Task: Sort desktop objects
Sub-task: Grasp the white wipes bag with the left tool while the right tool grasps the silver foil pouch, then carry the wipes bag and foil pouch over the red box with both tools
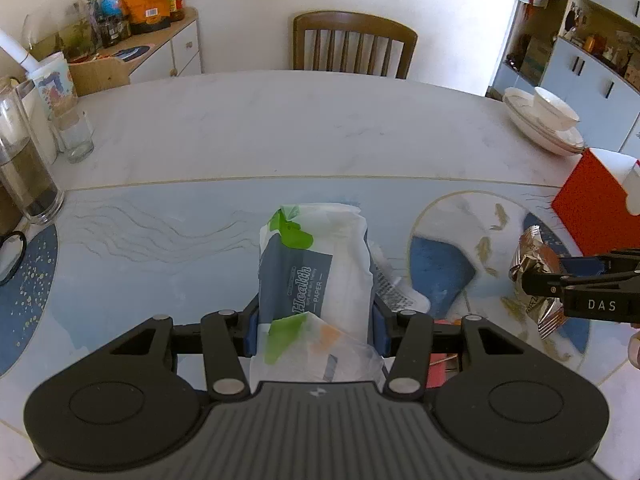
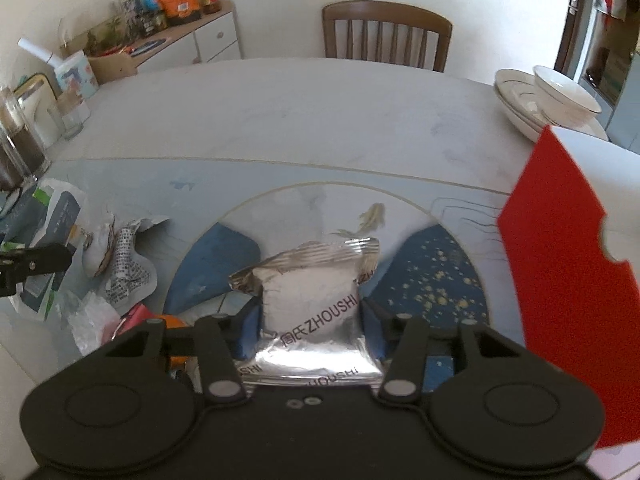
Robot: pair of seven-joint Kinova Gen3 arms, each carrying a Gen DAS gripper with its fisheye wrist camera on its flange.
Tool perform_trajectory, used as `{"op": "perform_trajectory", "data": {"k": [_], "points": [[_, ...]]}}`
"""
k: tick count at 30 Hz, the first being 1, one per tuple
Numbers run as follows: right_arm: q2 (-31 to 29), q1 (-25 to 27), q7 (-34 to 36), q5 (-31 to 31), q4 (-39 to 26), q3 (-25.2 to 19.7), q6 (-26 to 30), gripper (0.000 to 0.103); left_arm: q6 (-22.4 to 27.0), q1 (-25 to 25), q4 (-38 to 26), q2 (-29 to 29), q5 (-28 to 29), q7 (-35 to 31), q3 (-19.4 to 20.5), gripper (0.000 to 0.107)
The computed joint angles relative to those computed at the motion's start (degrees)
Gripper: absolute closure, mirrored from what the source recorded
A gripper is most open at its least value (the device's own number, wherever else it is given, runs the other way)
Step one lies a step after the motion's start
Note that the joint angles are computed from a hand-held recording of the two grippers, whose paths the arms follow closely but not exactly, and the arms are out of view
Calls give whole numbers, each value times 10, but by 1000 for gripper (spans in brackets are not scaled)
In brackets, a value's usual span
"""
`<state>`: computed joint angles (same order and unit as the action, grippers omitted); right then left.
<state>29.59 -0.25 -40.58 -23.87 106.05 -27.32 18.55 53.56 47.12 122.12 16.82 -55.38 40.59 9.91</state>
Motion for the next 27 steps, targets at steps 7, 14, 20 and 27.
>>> {"op": "perform_trajectory", "data": {"k": [7,14,20,27], "points": [[-19,59,38,-48,14,-39,16,52,24,15,-15,-5,2,-3,10,58],[-48,103,111,-129,27,-51,51,52,45,28,-33,-11,8,-10,21,58],[-77,128,176,-196,36,-36,94,53,72,45,-59,-6,9,-21,29,58],[-110,148,238,-254,42,1,153,53,95,60,-107,7,15,-52,30,58]]}}
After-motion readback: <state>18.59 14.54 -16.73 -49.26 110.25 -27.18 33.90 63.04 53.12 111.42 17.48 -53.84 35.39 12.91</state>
